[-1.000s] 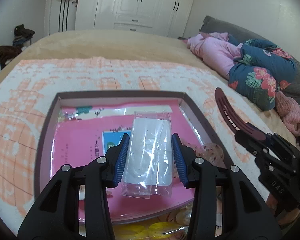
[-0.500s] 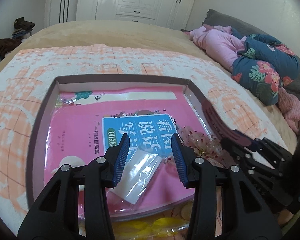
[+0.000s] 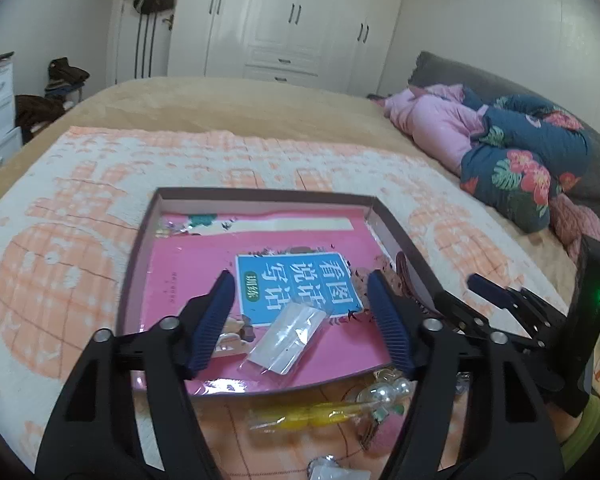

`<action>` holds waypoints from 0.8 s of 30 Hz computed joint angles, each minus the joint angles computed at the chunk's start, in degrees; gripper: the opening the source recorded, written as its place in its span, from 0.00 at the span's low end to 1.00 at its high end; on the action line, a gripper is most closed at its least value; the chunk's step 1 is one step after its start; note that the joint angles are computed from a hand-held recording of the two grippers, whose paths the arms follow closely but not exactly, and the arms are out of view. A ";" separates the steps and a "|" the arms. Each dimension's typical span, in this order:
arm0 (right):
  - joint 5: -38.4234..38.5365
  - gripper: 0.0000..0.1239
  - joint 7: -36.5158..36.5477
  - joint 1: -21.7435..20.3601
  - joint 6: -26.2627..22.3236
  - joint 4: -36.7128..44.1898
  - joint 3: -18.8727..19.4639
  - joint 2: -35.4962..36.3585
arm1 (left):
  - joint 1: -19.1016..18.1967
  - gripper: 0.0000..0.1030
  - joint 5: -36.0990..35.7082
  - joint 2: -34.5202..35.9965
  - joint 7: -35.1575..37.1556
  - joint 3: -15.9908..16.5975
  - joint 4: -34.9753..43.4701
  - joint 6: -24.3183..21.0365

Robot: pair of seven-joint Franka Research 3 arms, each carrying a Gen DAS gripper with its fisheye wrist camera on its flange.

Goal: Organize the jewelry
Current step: 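Pull both open tools back from the box toward the remaining items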

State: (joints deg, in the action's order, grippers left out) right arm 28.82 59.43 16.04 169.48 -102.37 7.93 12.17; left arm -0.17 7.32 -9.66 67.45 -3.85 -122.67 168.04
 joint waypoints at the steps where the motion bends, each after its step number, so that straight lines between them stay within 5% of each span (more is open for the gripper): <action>1: 2.09 0.57 -1.82 -0.79 0.95 -0.89 1.04 -0.79 | 0.38 0.63 0.58 -0.69 -0.81 -0.26 -0.61 0.42; 9: 16.96 0.69 -14.81 -2.26 5.49 -4.46 4.16 -5.74 | 1.81 0.89 3.67 -5.08 -6.28 -0.88 -4.08 3.37; 24: 37.08 0.75 -33.36 3.98 8.16 -7.14 -0.17 -12.67 | 2.45 0.89 6.71 -12.52 -10.04 -0.27 -10.26 5.85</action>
State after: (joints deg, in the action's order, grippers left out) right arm 65.90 26.07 20.02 177.64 -109.51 7.76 -0.50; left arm 2.28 14.03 -22.18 57.41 -4.12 -132.94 173.89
